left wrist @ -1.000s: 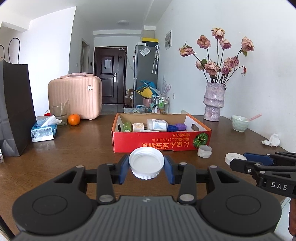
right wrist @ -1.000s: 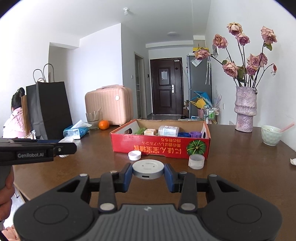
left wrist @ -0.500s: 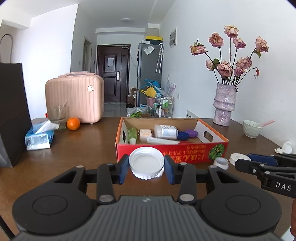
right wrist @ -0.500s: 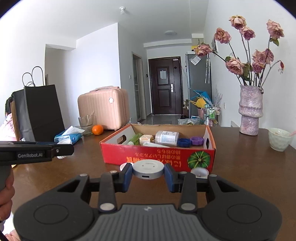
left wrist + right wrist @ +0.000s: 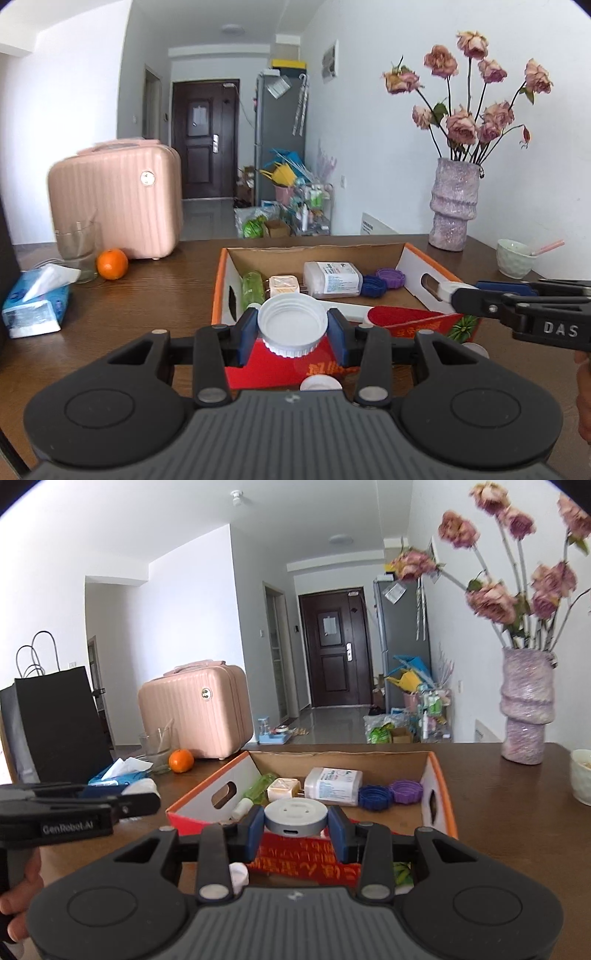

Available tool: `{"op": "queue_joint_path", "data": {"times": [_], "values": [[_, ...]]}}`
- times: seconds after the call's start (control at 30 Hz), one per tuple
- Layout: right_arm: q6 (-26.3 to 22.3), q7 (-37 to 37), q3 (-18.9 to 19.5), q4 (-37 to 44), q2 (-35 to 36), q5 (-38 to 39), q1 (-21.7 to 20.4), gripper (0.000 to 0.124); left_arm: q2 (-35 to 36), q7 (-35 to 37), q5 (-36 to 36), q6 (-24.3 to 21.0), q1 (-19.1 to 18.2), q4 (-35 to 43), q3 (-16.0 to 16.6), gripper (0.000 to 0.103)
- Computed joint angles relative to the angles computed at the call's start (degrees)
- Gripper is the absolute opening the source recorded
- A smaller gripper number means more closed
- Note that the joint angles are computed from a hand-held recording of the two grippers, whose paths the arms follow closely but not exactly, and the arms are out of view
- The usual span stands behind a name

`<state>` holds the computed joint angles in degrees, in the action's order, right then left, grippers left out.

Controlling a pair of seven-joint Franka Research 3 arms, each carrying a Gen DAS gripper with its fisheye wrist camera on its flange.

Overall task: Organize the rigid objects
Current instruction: 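Carry the white cap and flat lid into the red box and release both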

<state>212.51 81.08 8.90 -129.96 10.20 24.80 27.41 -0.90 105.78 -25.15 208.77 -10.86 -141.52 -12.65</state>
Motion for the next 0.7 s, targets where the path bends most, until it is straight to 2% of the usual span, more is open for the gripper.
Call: {"op": "queue_joint_path", "data": {"times": [0.07, 0.17, 0.2, 0.27, 0.3, 0.37, 0.43, 0.47, 0.5, 0.6, 0.7], "values": [[-2.25, 1.97, 0.11, 2.96, 2.10, -2.85, -1.40, 0.037, 2.33, 1.46, -0.51, -2.02, 0.28, 3.22, 0.71, 0.041], [-5.92, 4.76, 0.63, 7.88, 5.55, -7.01, -3.51, 0.037, 5.79, -3.26, 6.61, -6.25, 1.31, 7.59, 2.93, 0.041], [-7.26, 5.27, 0.73, 9.63, 6.71, -7.68, -3.82, 0.037, 7.20, -2.65, 6.54, -7.50, 0.63, 9.39, 3.99, 0.041], [-9.91, 6.61, 1.53, 13.35, 9.41, -10.02, -5.23, 0.037, 9.86, 1.81, 1.92, -9.40, -3.57, 12.85, 7.88, 0.041], [-10.99, 6.75, 1.49, 14.99, 10.61, -10.17, -5.18, 0.037, 10.93, 0.74, 3.22, -9.99, -3.42, 13.87, 8.28, 0.041], [-13.72, 6.54, 1.13, 18.70, 13.23, -10.16, -4.83, 0.037, 12.69, -1.98, 4.60, -10.14, -3.47, 15.12, 9.04, 0.043], [-15.63, 6.72, 1.73, 21.91, 15.85, -10.30, -5.28, 0.037, 13.97, -5.14, 6.86, -9.78, -2.90, 15.56, 9.18, 0.056], [-16.32, 6.66, 2.33, 23.24, 17.04, -10.71, -5.79, 0.038, 14.50, -6.30, 7.81, -9.41, -2.91, 15.65, 9.51, 0.058], [-16.68, 6.31, 2.93, 24.49, 18.23, -11.38, -6.36, 0.037, 14.85, -7.22, 8.83, -9.23, -3.02, 15.67, 9.93, 0.058], [-16.68, 5.13, 1.49, 26.89, 20.32, -10.79, -4.97, 0.040, 15.07, -12.21, 14.62, -7.10, -0.78, 14.88, 8.96, 0.060], [-16.27, 5.33, 2.81, 27.05, 20.85, -10.51, -6.33, 0.041, 14.83, -16.42, 18.87, -5.42, 0.30, 14.04, 8.93, 0.062]]}}
